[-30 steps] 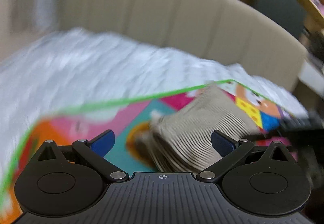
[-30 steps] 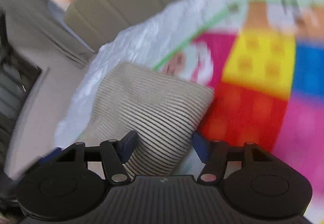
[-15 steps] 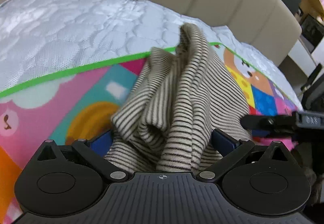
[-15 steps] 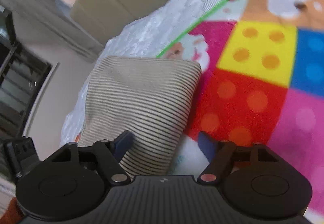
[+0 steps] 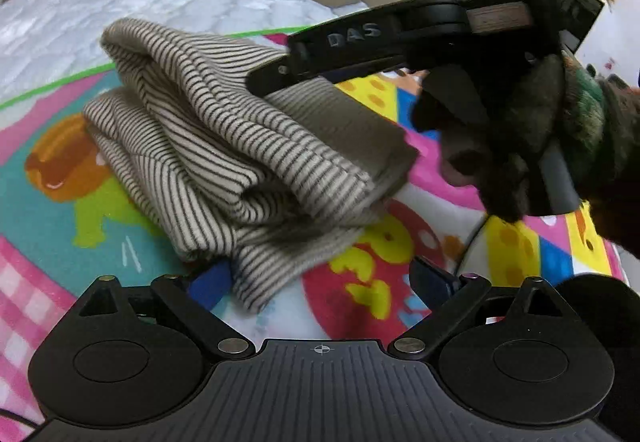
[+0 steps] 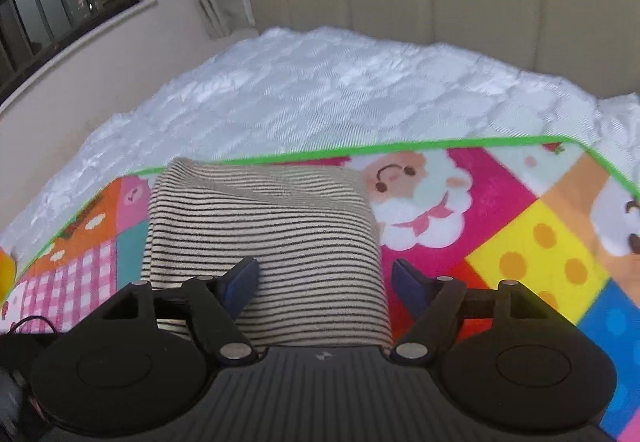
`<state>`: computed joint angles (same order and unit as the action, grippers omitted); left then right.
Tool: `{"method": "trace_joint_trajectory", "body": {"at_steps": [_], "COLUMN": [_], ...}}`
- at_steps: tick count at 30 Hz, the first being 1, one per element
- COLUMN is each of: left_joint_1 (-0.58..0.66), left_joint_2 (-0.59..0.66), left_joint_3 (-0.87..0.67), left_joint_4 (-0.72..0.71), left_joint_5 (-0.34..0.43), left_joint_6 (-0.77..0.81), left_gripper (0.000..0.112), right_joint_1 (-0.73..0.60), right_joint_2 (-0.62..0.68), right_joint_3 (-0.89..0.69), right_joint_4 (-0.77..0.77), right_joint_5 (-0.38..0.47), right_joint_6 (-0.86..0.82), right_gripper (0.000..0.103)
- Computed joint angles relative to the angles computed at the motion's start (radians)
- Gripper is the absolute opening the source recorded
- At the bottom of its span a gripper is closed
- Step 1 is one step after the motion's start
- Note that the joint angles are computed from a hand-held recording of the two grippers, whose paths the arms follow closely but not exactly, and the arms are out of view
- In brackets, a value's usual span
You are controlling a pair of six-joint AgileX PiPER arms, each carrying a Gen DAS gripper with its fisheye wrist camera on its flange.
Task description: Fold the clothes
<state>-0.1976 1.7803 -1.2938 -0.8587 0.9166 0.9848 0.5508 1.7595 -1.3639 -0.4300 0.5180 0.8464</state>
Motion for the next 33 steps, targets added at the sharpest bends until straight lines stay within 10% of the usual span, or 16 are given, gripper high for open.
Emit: {"method": "trace_joint_trajectory", "body": {"at_steps": [4,8,12,21,27,33], "left_joint_1": [0.125,0.187,0.127,0.153,0.161,0.155], "left_joint_2": [-0.025,-0.016,0.04,0.085,0.087,0.098], "left_joint_3": [-0.01,-0.029,-0.09,-0.078,-0.077,-0.081], "left_joint_4": [-0.085,-0.057,0.112,-0.044,-0.073,-0.087], "left_joint_5": [0.06,-0.079,-0.186,-0.129,-0.091,-0.035], "left_joint_6": [-0.128,-0.348,-0.607,-0.41,-0.373,-0.334], "left_gripper": [0.099,0.098,0.075,0.053,0.046,0.033], "right_joint_1": [0.152,0.357,0.431,0.527,0.518,0.491], "right_joint_2": [-0.105,-0.092,0.062,0.208,0.274,0.166], "right_joint_3": [0.136,0.164,0.005,-0.125,-0.151,-0.07], "right_joint_4": [-0.4,-0.694,-0.648,-0.725,-0.712,-0.761], "right_joint_5": [0.036,0.181,0.271,0.607,0.577,0.571], "right_joint_6": [0.38,0.673,0.567,0.559,0.497,0.441], "right_gripper": [0.078,0.078,0.078,0.072,0.072,0.029]}}
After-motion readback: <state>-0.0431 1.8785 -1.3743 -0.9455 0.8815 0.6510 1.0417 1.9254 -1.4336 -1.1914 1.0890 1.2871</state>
